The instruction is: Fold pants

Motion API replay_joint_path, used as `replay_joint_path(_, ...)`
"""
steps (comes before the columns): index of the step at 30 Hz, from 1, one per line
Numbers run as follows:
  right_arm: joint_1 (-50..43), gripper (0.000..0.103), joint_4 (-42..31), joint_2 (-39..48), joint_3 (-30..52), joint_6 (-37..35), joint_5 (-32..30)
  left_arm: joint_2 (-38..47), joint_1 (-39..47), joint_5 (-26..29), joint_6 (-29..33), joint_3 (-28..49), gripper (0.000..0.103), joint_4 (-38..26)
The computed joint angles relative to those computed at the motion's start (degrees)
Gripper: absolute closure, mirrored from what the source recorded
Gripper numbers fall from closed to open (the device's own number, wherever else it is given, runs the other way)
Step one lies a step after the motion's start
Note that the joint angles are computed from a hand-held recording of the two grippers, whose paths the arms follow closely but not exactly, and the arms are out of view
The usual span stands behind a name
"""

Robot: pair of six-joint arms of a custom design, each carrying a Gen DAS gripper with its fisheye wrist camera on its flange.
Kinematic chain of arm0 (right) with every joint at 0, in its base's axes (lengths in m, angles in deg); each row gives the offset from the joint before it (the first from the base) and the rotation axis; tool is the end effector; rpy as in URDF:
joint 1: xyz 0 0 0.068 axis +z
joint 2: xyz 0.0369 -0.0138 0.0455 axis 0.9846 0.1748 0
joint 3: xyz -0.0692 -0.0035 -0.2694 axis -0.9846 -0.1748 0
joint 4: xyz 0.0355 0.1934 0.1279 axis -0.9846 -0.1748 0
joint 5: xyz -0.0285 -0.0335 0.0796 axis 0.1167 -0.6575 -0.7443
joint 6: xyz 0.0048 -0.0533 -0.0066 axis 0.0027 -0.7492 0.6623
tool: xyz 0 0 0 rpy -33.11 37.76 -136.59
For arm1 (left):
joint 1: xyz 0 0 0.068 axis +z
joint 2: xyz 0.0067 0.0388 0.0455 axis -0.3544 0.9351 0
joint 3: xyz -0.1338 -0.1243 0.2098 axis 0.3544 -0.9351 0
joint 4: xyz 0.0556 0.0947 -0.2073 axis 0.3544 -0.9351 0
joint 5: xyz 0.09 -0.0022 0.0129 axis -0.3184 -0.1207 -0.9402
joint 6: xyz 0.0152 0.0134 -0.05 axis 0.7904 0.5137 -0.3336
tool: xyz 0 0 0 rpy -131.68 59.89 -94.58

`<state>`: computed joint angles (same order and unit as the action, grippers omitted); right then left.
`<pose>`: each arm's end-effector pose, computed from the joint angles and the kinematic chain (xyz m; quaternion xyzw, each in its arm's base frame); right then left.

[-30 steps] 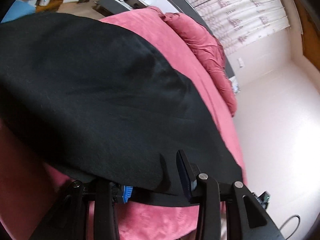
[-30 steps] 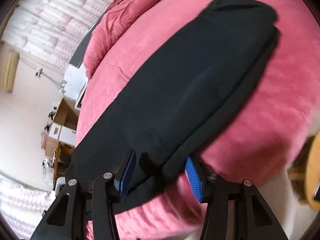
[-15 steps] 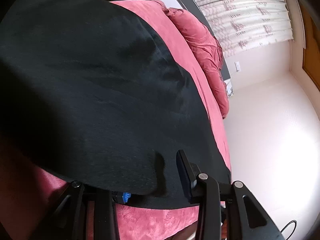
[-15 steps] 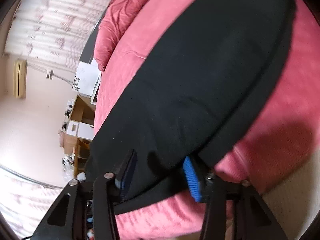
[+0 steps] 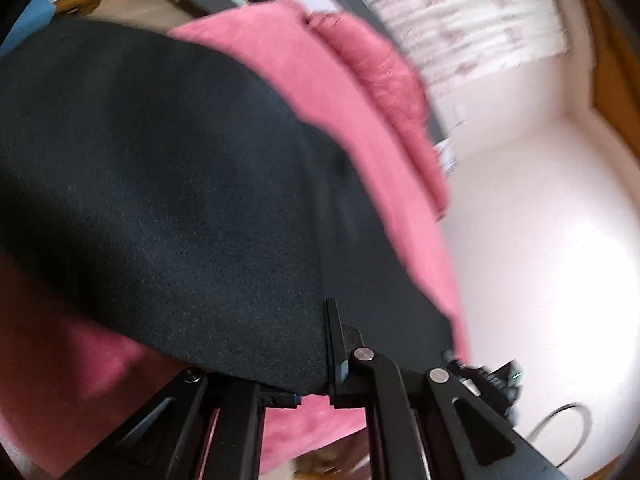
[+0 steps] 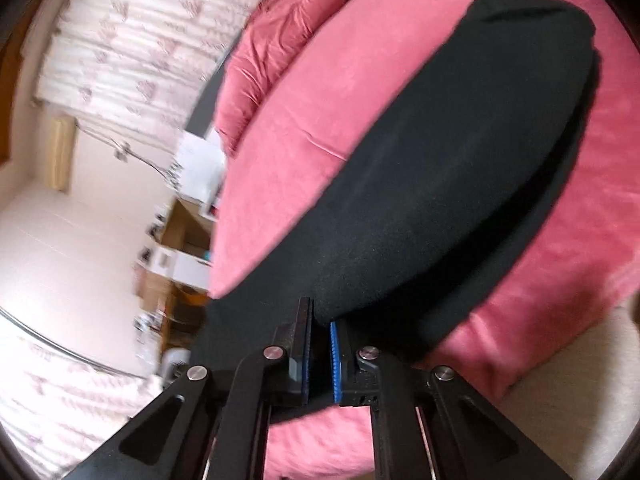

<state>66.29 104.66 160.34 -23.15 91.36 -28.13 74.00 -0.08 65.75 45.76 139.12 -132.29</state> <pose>0.1968 -0.0348 0.1668 0.3929 0.7915 0.2890 0.3682 0.3881 0.1156 0.2296 -0.0077 0.8900 -0.4219 0.1730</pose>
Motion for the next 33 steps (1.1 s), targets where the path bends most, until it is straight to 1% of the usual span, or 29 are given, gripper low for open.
replay_joint_path(3, 0.55, 0.095, 3.41, 7.87, -0.70, 1.95, -0.76, 1.86, -1.00, -3.71, -2.62, -1.64, 0.094, 2.52)
replay_joint_path(4, 0.31, 0.095, 2.74, 9.46, -0.01, 2.33, -1.02, 1.99, -1.13, -3.72, -3.05, -1.94, 0.094, 3.04)
replay_joint_path(6, -0.39, 0.092, 2.75, 9.49, 0.53, 2.10, -1.92, 0.41, -1.38, -4.40, -2.67, -3.26, 0.090, 3.87)
replay_joint_path(7, -0.12, 0.090, 0.87, 8.33, 1.13, 1.08, -0.99, -0.07, -1.50, -5.24, -1.51, -2.94, 0.087, 2.48)
replay_joint_path(8, 0.15, 0.089, -1.29, 6.80, 1.49, -0.18, 0.13, 0.06, -1.35, -5.78, 0.09, -1.48, 0.084, -0.73)
replay_joint_path(9, 1.03, 0.087, -3.81, 4.90, 1.89, -1.11, 2.11, 0.79, -1.05, -5.64, 1.72, 0.83, 0.083, -4.60)
replay_joint_path(10, 1.92, 0.087, -7.02, 2.36, 2.37, -1.92, 4.61, -0.06, -0.59, -5.07, 2.81, 0.41, 0.083, -5.82)
replay_joint_path(11, 2.36, 0.087, -9.73, 0.21, 2.79, -2.43, 6.55, -2.31, 0.51, -4.61, 3.65, -1.36, 0.083, -5.10)
replay_joint_path(13, 4.36, 0.087, -15.72, -4.81, 4.18, -2.93, 12.11, -6.55, 2.35, -4.43, 3.05, -4.17, 0.083, -0.95)
replay_joint_path(14, 5.86, 0.087, -18.40, -6.52, 5.34, -3.17, 15.56, -8.18, 2.97, -3.99, 1.88, -4.77, 0.083, 1.33)
replay_joint_path(15, 7.23, 0.087, -20.94, -7.95, 6.73, -3.93, 18.77, -11.05, 4.10, -3.74, -0.08, -6.65, 0.083, 5.49)
replay_joint_path(17, 9.52, 0.087, -22.93, -8.92, 9.39, -6.93, 23.69, -14.58, 5.02, -4.47, -2.96, -9.27, 0.083, 11.25)
replay_joint_path(18, 10.06, 0.087, -22.76, -8.40, 10.28, -8.19, 24.75, -15.67, 5.03, -4.98, -3.95, -9.74, 0.083, 13.02)
replay_joint_path(20, 9.59, 0.086, -22.12, -4.08, 13.35, -11.02, 23.98, -15.55, 4.69, -5.33, -4.28, -7.91, 0.083, 12.20)
replay_joint_path(23, 8.86, 0.086, -18.36, 3.85, 17.39, -13.06, 21.82, -17.88, 4.97, -5.33, -5.83, -10.46, 0.083, 15.37)
replay_joint_path(24, 8.65, 0.086, -17.42, 7.39, 19.54, -14.37, 20.86, -17.70, 4.70, -5.37, -4.42, -10.15, 0.083, 14.27)
replay_joint_path(25, 8.90, 0.085, -17.03, 9.53, 20.95, -15.28, 20.81, -16.40, 3.32, -6.67, -2.40, -8.17, 0.083, 12.56)
replay_joint_path(26, 8.97, 0.083, -17.01, 12.00, 22.83, -16.54, 21.09, -15.92, 1.28, -9.18, -2.56, -7.98, 0.083, 14.35)
replay_joint_path(27, 9.13, 0.079, -17.32, 14.79, 25.01, -17.65, 21.63, -14.00, -3.63, -12.21, -4.52, -6.22, 0.083, 16.24)
replay_joint_path(28, 9.20, 0.077, -17.57, 17.33, 26.86, -18.62, 21.98, -10.59, -5.68, -14.33, -3.82, -2.12, 0.083, 14.27)
replay_joint_path(30, 8.30, 0.075, -18.01, 21.39, 30.07, -20.32, 21.73, -6.17, -8.61, -15.77, -4.44, 2.67, 0.083, 13.39)
replay_joint_path(31, 7.53, 0.074, -18.17, 22.51, 30.57, -21.08, 21.37, -2.67, -10.91, -17.89, -4.44, 6.94, 0.083, 12.40)
replay_joint_path(32, 6.84, 0.073, -18.30, 23.86, 31.39, -21.80, 21.44, -1.12, -12.46, -19.54, -5.49, 8.42, 0.083, 13.22)
replay_joint_path(33, 6.02, 0.073, -18.05, 24.88, 31.91, -22.52, 21.52, 1.40, -14.12, -22.41, -7.39, 10.98, 0.083, 14.66)
